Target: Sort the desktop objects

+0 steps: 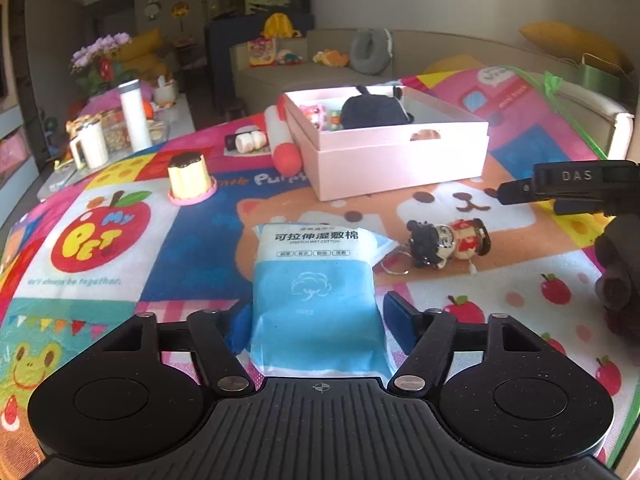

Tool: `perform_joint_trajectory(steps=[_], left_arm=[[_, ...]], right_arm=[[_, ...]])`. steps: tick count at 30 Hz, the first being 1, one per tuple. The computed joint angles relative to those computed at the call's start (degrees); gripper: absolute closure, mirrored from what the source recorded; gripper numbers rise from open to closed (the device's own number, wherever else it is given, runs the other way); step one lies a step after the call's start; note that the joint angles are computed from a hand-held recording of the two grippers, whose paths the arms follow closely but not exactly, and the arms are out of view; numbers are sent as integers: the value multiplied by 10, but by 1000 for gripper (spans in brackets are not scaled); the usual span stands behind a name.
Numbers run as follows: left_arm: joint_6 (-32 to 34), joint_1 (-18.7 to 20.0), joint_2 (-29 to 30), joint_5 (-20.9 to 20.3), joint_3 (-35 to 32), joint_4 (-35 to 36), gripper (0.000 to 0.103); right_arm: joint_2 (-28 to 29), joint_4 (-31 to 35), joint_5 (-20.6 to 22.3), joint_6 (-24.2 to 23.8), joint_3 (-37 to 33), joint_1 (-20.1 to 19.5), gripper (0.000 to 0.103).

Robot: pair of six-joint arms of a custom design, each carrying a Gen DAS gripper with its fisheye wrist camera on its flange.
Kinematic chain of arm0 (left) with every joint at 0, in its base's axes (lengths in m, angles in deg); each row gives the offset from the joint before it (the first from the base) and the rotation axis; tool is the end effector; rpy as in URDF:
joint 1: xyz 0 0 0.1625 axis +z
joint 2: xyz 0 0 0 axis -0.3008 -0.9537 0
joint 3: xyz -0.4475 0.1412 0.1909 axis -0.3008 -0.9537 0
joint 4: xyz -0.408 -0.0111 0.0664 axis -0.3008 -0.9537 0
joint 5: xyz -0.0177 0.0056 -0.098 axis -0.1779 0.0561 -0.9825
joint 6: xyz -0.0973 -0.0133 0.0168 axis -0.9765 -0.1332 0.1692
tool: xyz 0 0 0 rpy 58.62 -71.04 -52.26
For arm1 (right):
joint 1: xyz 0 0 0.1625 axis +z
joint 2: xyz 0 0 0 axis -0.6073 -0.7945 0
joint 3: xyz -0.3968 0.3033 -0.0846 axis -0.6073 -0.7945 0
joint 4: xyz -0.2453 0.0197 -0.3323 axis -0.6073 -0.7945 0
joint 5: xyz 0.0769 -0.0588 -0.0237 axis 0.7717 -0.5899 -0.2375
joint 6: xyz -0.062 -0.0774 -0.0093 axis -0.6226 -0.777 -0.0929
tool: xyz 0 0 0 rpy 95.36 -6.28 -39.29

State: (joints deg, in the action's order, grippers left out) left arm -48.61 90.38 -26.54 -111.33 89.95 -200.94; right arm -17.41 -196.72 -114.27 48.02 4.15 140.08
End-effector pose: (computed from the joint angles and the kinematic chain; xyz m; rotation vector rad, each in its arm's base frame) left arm -0.0071 -0.7096 0.2748 0.3965 2.0907 -1.0600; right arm 0.3001 -0.8720 -0.0440 0.6045 -2.5212 1.0001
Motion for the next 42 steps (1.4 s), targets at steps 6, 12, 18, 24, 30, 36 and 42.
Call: perform_joint_trajectory(steps=[6,12,18,24,30,36,42], left_arm=[[47,0,15,9,-2,-71,5],[-8,14,10,-9,-1,-65,2],[-64,21,3,-7,-4,-44,0],[-73,21,3,-4,-5,-33,0],[-95,23,0,-5,-7,-19,0],[-99,22,0,-3,-7,-13,0],[-107,24,-2,-6,-6,-8,0]], right_arm=[[14,21,-1,-130,-22,14,1],[34,54,-15,-235,-60,27,42],[16,71,-23,-246,-24,26,42],[-52,100,30,-246,88,23,38],[-38,26,29,-255,74,29,41],[28,58,-10,-212,-56,29,54],[-11,91,5,-230,25,28,54]])
